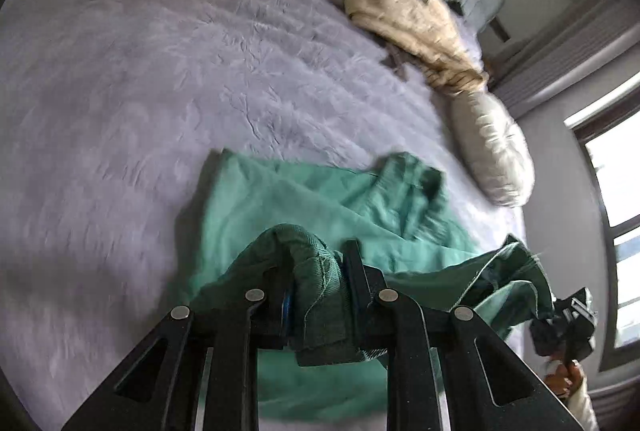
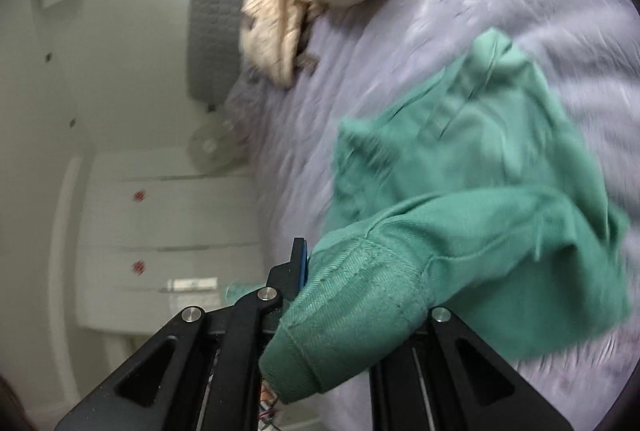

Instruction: Fold large clothes

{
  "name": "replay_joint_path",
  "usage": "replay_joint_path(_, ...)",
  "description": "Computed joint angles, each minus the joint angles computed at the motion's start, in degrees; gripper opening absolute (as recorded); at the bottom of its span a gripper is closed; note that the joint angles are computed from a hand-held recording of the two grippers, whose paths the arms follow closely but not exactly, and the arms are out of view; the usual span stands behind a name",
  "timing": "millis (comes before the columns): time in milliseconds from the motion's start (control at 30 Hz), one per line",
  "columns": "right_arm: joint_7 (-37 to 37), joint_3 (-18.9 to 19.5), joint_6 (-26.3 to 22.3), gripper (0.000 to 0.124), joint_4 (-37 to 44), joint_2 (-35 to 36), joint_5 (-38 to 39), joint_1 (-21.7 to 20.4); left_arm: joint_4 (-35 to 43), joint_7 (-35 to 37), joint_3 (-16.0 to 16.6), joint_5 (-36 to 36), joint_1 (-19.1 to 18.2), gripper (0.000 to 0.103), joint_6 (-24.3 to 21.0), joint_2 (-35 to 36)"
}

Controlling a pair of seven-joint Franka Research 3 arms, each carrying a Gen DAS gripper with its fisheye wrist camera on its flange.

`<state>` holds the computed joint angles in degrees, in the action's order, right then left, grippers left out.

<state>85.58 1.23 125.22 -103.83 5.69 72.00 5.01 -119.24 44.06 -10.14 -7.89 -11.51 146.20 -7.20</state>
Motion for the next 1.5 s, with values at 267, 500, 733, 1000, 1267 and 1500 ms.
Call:
replay_joint_path(267, 10.36, 2.26, 5.77, 0.01, 6.9, 11.26, -6.7, -0.07, 9.72, 2.47, -0.66, 4.37, 1.86, 0.024, -7.3, 12.45)
replay_joint_path(500, 12.64, 3.18, 4.38, 0.08, 10.49, 12.2, -11.57, -1.64, 11.89, -4.64, -0.58, 19.93, 0.85, 0.093, -13.35, 9.59)
replay_joint_path(733, 13.22, 0.41, 3.51, 0.084, 15.63, 11.55, -32.79, 0.95, 11.95, -5.82, -1.0, 22.41, 1.15, 0.093, -15.72, 9.53)
replay_joint_path(1000, 10.63, 0.56, -0.54, 0.008, 15.9, 13.36, -46.51, 4.05, 13.41, -7.33, -1.93, 23.96, -1.59, 0.093, -17.81, 16.69)
replay_joint_path(1267, 15.74, -1.59, 5.45, 0.0, 7.62, 10.02, -48.84, 2.47, 6.19, -8.03, -0.93, 24.41, -0.43, 0.093, -20.52, 11.33)
replay_joint_path(1500, 15.27, -0.58, 3.6, 0.035, 0.89, 1.86, -41.13, 0.52, -4.47, 2.74, -0.07, 11.27, 0.7, 0.093, -15.89, -0.13)
